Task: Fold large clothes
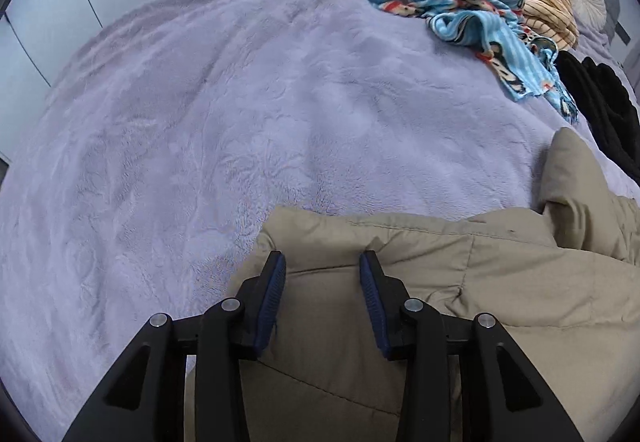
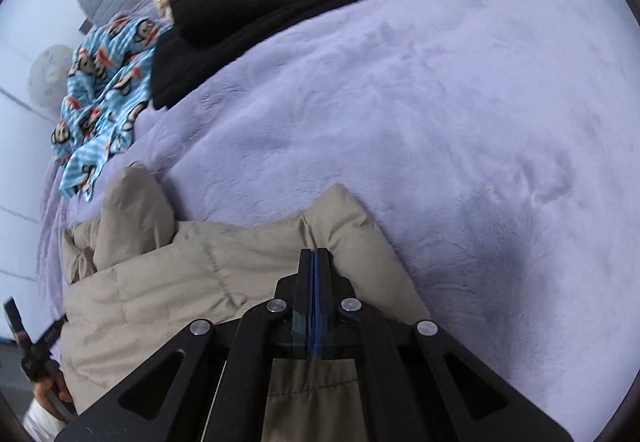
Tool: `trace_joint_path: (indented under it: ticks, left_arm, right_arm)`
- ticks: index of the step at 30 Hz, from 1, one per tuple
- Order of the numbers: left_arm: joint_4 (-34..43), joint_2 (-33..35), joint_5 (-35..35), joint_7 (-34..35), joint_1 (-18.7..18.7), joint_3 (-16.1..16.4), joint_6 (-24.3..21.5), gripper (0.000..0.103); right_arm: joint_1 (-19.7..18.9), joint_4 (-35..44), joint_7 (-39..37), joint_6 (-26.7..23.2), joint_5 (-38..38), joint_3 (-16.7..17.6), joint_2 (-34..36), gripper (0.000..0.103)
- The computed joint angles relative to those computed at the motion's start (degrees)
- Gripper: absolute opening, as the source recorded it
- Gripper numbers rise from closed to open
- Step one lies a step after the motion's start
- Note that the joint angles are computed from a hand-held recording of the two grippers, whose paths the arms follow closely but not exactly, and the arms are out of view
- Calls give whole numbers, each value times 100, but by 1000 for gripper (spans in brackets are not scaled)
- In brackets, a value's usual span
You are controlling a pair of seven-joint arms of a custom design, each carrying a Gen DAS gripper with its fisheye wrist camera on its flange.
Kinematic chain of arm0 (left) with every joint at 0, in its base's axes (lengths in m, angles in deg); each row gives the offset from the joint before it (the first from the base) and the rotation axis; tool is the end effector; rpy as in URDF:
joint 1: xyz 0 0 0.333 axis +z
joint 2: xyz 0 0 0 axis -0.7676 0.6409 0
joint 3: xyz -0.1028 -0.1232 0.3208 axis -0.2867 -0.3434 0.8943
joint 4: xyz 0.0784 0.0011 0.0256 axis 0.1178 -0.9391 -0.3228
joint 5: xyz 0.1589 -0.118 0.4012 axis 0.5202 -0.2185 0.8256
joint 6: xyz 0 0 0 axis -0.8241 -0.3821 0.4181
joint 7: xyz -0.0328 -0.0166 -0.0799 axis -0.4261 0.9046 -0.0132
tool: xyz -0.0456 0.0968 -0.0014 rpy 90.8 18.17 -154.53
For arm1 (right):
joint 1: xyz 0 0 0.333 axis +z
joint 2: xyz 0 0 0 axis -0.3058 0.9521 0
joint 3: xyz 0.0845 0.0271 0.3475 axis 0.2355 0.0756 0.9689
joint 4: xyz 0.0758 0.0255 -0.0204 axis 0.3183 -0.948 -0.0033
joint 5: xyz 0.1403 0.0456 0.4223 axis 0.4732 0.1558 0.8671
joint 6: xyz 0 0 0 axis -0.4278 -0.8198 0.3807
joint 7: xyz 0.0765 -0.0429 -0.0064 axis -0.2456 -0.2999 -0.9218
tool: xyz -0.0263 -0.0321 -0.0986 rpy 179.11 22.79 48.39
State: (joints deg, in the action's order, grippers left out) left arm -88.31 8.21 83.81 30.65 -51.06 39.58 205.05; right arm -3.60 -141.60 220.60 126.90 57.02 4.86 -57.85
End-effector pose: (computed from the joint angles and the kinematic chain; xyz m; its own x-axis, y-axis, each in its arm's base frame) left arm 0.5089 -0.0702 0.4966 0.0631 -0.9976 0.0277 -0.9232 -0.0689 -0.3781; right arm 0.3556 0.1285 0.4972 -0.5234 -0.7450 -0.4135 -0.7192 0.6465 -0.2545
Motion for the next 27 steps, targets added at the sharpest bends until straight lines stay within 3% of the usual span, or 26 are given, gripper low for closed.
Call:
trace_joint_path:
  ticks: [2, 7, 12, 15, 21, 22, 23, 24, 25, 27]
  left_arm:
    - [76, 107, 85, -78, 23, -46, -68, 42]
    - [189, -41, 492, -444, 96, -156, -345, 42]
    - [-67, -795, 172, -224, -42, 67, -521, 43]
    - [-272, -1325, 3, 163, -156, 155, -844, 50]
    - [-710, -2296, -345, 488, -315, 199, -1467, 51]
    - [-794, -2474, -423, 498, -350, 207, -1576, 56]
    - [-865, -2626, -485, 502, -377, 207, -1680, 69]
    - [-932, -2775, -534, 481, -392, 195, -1766, 95]
    - [-1027, -2966, -568, 450, -402, 176, -1786, 102]
    - [-1145, -3234, -578, 484, -451, 152, -1850, 102]
  right_arm:
    - [72, -171, 56, 291, 216, -101, 22, 0]
    - [-38, 175, 117, -334, -39, 38, 21, 3]
    - [56, 157, 410, -723, 48, 139, -746, 4]
    - [233, 46, 603, -1016, 126, 279, -1296, 4]
    - [618, -141, 1274, -1599, 416, 570, -2063, 4]
    - [690, -201, 1398, -1671, 472, 607, -2201, 4]
    - [752, -235, 1497, -1728, 510, 634, -2301, 4]
    - [811, -259, 1605, -1803, 541, 675, -2403, 4]
    - [863, -271, 1695, -1864, 560, 709, -2483, 4]
    - [968, -284, 1858, -1952, 599, 772, -2607, 4]
